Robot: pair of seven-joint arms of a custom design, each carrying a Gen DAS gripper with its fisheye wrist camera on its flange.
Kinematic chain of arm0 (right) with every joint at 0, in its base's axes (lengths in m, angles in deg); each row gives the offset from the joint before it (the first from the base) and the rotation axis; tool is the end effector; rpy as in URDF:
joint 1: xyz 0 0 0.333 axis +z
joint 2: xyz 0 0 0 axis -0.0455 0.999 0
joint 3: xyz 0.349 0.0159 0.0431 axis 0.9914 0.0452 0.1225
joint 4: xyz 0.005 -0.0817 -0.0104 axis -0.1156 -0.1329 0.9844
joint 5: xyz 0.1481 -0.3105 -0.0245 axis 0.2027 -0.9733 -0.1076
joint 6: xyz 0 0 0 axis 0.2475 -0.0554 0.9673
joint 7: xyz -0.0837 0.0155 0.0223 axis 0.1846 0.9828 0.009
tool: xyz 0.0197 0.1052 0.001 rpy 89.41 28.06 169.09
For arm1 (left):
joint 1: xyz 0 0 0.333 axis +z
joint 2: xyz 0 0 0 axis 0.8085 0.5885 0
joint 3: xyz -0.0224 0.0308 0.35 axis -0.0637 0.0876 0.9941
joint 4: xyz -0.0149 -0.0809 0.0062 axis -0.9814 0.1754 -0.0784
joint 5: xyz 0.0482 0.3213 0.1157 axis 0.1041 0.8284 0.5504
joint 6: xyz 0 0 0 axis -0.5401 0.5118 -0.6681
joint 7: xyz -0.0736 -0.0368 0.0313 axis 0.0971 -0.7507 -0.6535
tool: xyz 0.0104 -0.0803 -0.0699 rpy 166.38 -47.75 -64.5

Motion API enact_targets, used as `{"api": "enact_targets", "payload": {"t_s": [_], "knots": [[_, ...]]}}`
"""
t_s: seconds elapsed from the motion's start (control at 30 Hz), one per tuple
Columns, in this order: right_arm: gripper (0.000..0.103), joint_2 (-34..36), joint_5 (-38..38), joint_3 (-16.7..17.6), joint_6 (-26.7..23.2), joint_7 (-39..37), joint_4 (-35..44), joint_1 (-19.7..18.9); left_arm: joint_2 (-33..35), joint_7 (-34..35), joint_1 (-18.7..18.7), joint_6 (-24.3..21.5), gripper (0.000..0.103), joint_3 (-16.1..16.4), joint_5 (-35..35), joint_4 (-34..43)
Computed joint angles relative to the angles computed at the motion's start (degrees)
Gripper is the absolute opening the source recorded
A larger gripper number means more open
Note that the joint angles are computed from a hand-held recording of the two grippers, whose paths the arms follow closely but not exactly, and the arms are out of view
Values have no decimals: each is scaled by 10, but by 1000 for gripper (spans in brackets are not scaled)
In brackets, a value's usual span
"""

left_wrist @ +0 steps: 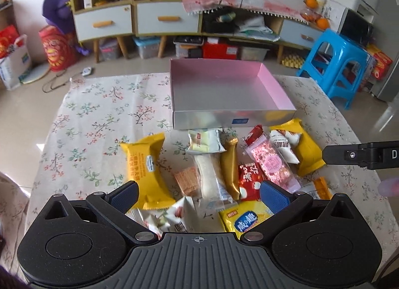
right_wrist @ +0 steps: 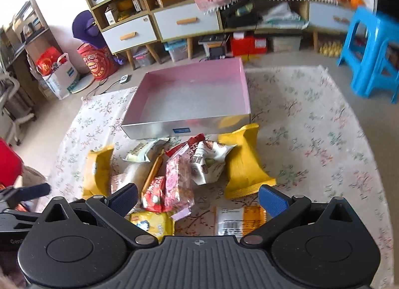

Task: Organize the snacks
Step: 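Grasp yellow waffle pack with left gripper while right gripper grasps pink wafer pack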

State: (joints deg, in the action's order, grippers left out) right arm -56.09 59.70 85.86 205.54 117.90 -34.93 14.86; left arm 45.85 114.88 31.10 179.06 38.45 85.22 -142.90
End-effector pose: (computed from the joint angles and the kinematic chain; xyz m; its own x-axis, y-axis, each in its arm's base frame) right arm 0.5994 0.1602 0.3486 0.0102 -0.9680 -0.2507 -0.8107 0.1388 -0.5687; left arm 0.6161 -0.3787 0.3577 -0.2326 -0.9673 0.1014 -0.7837 0.1247 -0.6084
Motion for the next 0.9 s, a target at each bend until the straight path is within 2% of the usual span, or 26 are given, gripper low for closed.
{"api": "enact_targets", "payload": {"t_s": [0.13, 0.17, 0.2, 0.27, 0.33, 0.37, 0.4, 0.47, 0.5, 0.67, 0.9], "knots": [[94, 12, 12, 27, -48, -6, 37, -35, 23, 36, 20, -36, 103, -19, -29, 38], [94, 16, 21, 42, -54, -15, 44, -47, 30, 42, 24, -41, 103, -23, -37, 45], [93, 22, 40, 72, -61, -34, 55, -72, 36, 47, 30, -44, 103, -26, -46, 51], [90, 35, 80, 117, -84, -76, 78, -114, 51, 51, 39, -47, 103, -29, -62, 61], [85, 52, 113, 137, -101, -107, 100, -129, 67, 60, 54, -49, 102, -40, -85, 71], [79, 60, 123, 139, -108, -118, 109, -130, 73, 62, 58, -48, 101, -40, -92, 76], [75, 68, 126, 130, -115, -119, 117, -122, 80, 64, 59, -46, 100, -39, -95, 82], [61, 78, 110, 87, -145, -87, 137, -91, 92, 66, 58, -43, 98, -32, -98, 95], [60, 83, 98, 69, -159, -69, 147, -78, 97, 68, 57, -42, 97, -30, -99, 103], [45, 101, 76, 43, -165, -54, 169, -58, 131, 87, 52, -74, 90, -30, -111, 155], [40, 122, -5, -6, -177, -3, 183, -18, 169, 104, 37, -133, 80, -22, -130, 224]]}}
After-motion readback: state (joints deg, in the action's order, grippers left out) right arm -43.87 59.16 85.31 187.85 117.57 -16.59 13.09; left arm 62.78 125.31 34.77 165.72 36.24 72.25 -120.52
